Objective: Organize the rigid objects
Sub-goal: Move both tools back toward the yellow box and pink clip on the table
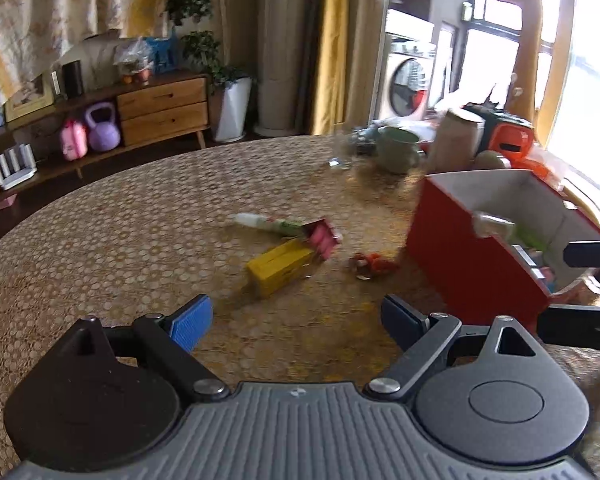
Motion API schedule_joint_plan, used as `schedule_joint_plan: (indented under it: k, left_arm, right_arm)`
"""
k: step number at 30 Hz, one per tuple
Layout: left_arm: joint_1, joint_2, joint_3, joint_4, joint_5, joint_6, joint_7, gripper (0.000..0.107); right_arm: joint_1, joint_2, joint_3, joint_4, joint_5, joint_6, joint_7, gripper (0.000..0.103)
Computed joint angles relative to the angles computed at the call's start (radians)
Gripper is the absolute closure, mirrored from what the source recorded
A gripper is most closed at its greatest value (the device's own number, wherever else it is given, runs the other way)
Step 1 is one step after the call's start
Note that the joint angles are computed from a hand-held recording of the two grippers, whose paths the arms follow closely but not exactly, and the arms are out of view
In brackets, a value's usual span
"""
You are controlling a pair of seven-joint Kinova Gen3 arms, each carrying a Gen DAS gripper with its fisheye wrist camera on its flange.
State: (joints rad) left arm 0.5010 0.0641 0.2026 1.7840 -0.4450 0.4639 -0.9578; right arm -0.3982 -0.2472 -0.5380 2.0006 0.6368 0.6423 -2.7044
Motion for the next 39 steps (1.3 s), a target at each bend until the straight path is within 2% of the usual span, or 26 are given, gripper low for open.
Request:
schedule_joint_plan:
  k: [2,6,8,14,18,21,23,28,30,34,38,39]
  left_arm:
    - [-0.031,0.016,0.007,0.002,0.019,-0.020,-0.002,0.016]
    - [-0.026,0.062,-0.038,-0.007,0.030,-0.058,-0.041,0.016]
    - [-0.027,0.089,-0.053,-0.017,0.033,-0.077,-0.068,0.016]
    - [-0.081,0.166,-0.053,-0.053,0.163,-0.130,-0.249,0.016]
    - [-0.060,0.217,-0.094,-0.099,0.205,-0.119,-0.287,0.016]
    - [-0.106,0.246,-0.063,-0.127,0.285,-0.118,-0.344,0.016]
    - [-0.081,0.263,-0.089,-0.141,0.279,-0.127,-0.361,0.016]
    - [-0.148,0.304,-0.023,-0.170,0.353,-0.143,-0.506,0.016]
    - [-0.155,0.321,-0.017,-0.185,0.372,-0.142,-0.556,0.016]
    - [-0.232,0.362,0.062,-0.224,0.455,-0.119,-0.702,0.016]
    - [-0.304,0.396,0.136,-0.251,0.541,-0.088,-0.850,0.016]
    - [-0.302,0.404,0.135,-0.261,0.550,-0.078,-0.870,0.016]
  right_arm:
    - [0.007,0.040,-0.020,-0.013,0.035,0.004,-0.014,0.002]
    - [-0.025,0.125,-0.016,-0.035,0.125,0.027,-0.062,0.004]
    - [-0.044,0.173,-0.006,-0.052,0.168,0.046,-0.085,0.009]
    - [-0.122,0.313,0.088,-0.130,0.224,0.092,-0.087,0.020]
    - [-0.162,0.389,0.129,-0.186,0.237,0.150,-0.098,0.023]
    - [-0.195,0.440,0.179,-0.220,0.248,0.174,-0.116,0.028]
    - [-0.210,0.464,0.211,-0.237,0.245,0.172,-0.117,0.030]
    - [-0.236,0.504,0.281,-0.268,0.205,0.161,-0.080,0.034]
    - [-0.248,0.515,0.307,-0.277,0.190,0.159,-0.064,0.035]
    - [-0.251,0.522,0.358,-0.278,0.137,0.123,-0.032,0.043]
    - [-0.274,0.526,0.407,-0.272,0.117,0.087,-0.004,0.044]
    - [-0.275,0.528,0.414,-0.274,0.103,0.081,0.010,0.045]
